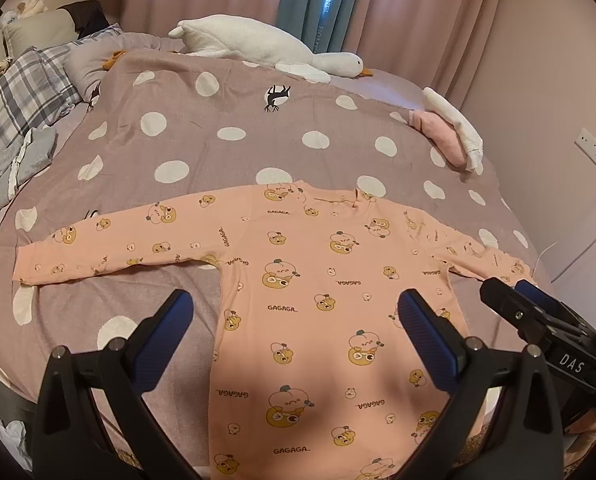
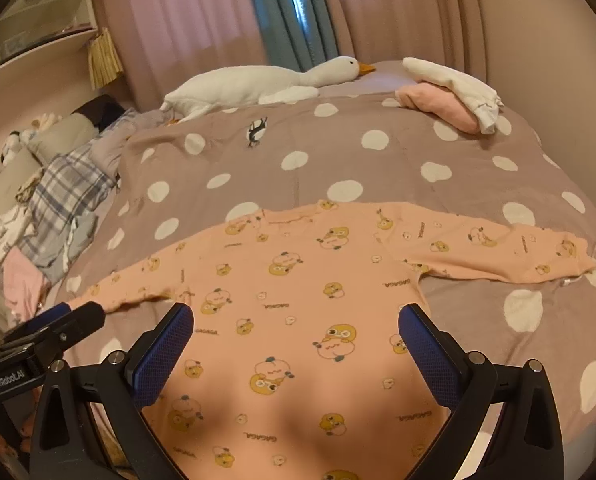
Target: Fold small clothes
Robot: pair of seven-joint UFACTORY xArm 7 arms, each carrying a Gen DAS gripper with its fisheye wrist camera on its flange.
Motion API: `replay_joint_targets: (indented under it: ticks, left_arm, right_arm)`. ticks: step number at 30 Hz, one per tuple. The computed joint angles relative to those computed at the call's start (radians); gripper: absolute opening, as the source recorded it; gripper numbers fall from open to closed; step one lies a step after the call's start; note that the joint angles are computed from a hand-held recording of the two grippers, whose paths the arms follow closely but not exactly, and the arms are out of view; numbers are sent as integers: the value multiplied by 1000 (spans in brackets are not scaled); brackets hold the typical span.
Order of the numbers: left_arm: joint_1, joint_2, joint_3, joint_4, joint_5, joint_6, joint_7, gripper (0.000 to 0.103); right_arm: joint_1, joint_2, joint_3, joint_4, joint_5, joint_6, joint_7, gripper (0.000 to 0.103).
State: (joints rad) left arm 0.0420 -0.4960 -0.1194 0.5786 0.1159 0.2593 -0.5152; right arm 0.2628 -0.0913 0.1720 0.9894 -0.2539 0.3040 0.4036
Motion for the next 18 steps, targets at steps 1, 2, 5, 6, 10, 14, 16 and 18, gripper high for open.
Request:
replay_joint_targets:
  ticks: [1, 2, 5, 6, 10, 14, 16, 18]
  left_arm:
    - [-4, 0, 4, -1, -2, -3, 3, 102]
    - [-6, -2, 7, -4, -4, -6, 6, 102]
    - [-10, -5, 12, -9, -10, -4, 10, 102]
    - [-13, -6, 16, -10, -14, -3, 13, 102]
    - [-16, -8, 21, -11, -25, 0, 21, 102]
    - [-14, -10, 19, -12, -29, 2, 20, 102]
    - [-15, -10, 21, -12, -31, 2, 22, 102]
    - [-15, -9, 20, -12, -32, 2, 22, 102]
  right_arm:
    - [-1, 1, 2, 2, -7, 0, 4, 102]
    - [-2, -1, 3, 1, -15, -1, 8, 102]
    - [-2, 4, 5, 6, -28, -2, 19, 102]
    - [0, 4, 3, 6, -19, -4, 13, 102]
    - [2, 7, 3, 9, -17, -5, 8, 102]
    - [5, 9, 1, 13, -12, -2, 10, 102]
    - [5, 7, 2, 11, -17, -4, 15, 102]
    - [1, 6, 5, 11, -37, -6, 32, 102]
